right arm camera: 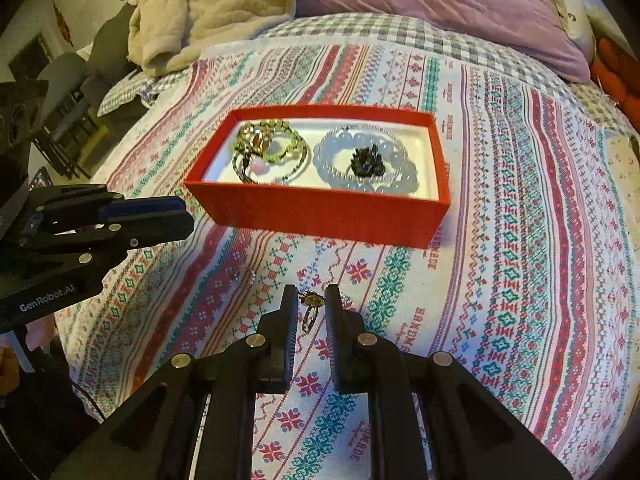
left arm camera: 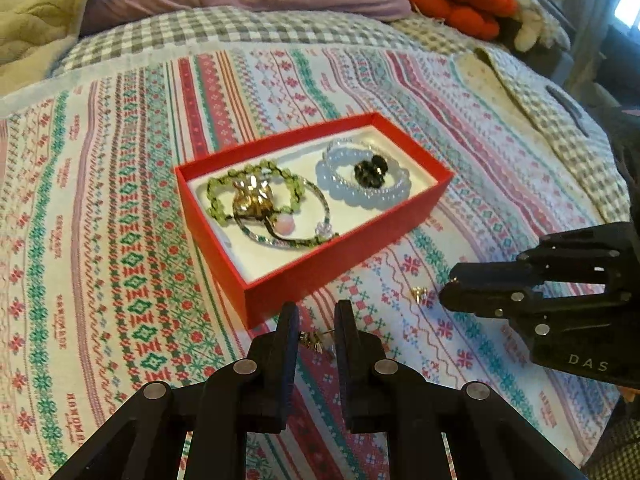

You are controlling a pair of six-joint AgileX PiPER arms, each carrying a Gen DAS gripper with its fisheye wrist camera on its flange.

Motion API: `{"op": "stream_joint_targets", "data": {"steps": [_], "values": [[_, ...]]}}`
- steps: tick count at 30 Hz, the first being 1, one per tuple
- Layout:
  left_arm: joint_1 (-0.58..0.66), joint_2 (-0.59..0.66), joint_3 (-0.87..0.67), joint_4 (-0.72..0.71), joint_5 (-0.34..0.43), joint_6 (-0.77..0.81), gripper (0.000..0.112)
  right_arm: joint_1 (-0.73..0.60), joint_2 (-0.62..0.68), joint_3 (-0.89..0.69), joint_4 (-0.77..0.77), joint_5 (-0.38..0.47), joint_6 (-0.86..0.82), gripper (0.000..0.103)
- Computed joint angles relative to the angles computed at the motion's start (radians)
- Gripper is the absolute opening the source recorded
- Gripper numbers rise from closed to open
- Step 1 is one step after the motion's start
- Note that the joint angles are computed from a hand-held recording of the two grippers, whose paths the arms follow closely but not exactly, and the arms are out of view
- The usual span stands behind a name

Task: Organize jewelry
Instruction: 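Grasp a gold earring with the left tool while the right tool grasps another, then carry both earrings over the red box and lower them in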

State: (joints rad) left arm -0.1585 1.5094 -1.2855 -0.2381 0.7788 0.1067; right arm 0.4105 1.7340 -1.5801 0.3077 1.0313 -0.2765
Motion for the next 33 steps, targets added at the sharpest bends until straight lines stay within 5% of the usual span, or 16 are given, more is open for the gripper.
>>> {"op": "stream_joint_targets", "data": {"steps": [16,33], "values": [[-0.017,0.031,-0.108,0.072,0.003,-0.081,0.012,-0.023,0.041,-0.182,0.015,0.061,0.039,0.014],[0.013,0.221,-0.286,0.075,-0.008,-0.171,0.012,-0.035,0.217,-0.440,0.018,0.116,0.154,0.014]]}}
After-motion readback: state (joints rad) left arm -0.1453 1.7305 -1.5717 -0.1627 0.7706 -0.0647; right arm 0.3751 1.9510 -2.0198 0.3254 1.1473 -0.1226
